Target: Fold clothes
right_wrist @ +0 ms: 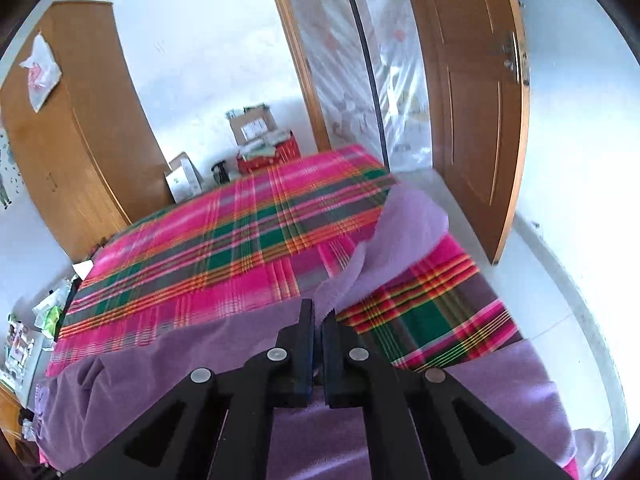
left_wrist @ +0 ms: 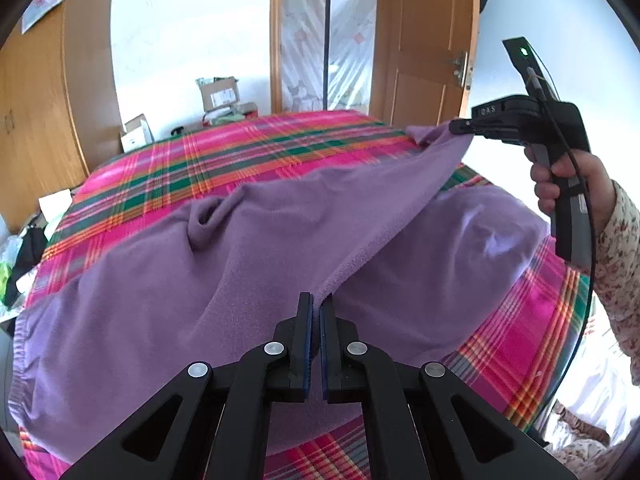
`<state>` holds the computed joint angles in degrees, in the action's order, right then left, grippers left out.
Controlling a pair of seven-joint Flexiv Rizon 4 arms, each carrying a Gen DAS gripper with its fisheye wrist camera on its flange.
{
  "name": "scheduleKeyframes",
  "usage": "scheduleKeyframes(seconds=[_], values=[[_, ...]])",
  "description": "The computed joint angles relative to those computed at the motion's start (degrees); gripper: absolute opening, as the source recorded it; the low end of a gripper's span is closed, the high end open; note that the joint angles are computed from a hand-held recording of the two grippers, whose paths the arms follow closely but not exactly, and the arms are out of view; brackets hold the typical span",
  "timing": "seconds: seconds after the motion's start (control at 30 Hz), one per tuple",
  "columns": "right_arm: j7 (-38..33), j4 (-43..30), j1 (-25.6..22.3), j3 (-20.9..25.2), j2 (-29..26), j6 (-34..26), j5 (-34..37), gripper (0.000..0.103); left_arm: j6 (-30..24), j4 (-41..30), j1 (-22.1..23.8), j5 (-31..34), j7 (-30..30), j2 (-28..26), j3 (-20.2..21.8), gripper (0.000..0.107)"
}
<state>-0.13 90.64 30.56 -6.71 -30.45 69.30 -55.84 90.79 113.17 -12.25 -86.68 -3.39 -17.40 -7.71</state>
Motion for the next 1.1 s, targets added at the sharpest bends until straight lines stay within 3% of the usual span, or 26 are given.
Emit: scheduleKeyframes(seconds=[0.23, 0.53, 0.67, 1.0, 1.1], values=[[9.7, 4.5, 1.2, -1.5, 5.0, -1.5, -12.5, 0.003, 0.5, -0.4, -4.3, -9.3, 8.0, 1.6, 2.8, 0.003], [19.7, 11.1, -1.8, 3.4, 9.6, -6.2, -22.8, 0.003, 0.2, 2.5, -4.8, -5.4, 6.6, 2.1, 3.3, 0.003], [23.2, 14.4, -4.0, 6.3, 10.8, -7.7, -25.4, 0.003, -0.3, 4.7, -2.9, 3.6, -0.8, 1.2, 2.8, 0.003], [25.4, 19.0, -6.8, 8.9, 10.6, -5.9, -22.8, 0.003, -0.6, 7.6, 2.2, 18.0, -11.1, 0.9, 0.4, 0.004], [25.6, 19.9, -7.0, 9.1, 10.4, -5.2, -21.9, 0.003, -0.2, 8.6, 4.0, 19.9, -11.6, 1.3, -1.3, 0.004]])
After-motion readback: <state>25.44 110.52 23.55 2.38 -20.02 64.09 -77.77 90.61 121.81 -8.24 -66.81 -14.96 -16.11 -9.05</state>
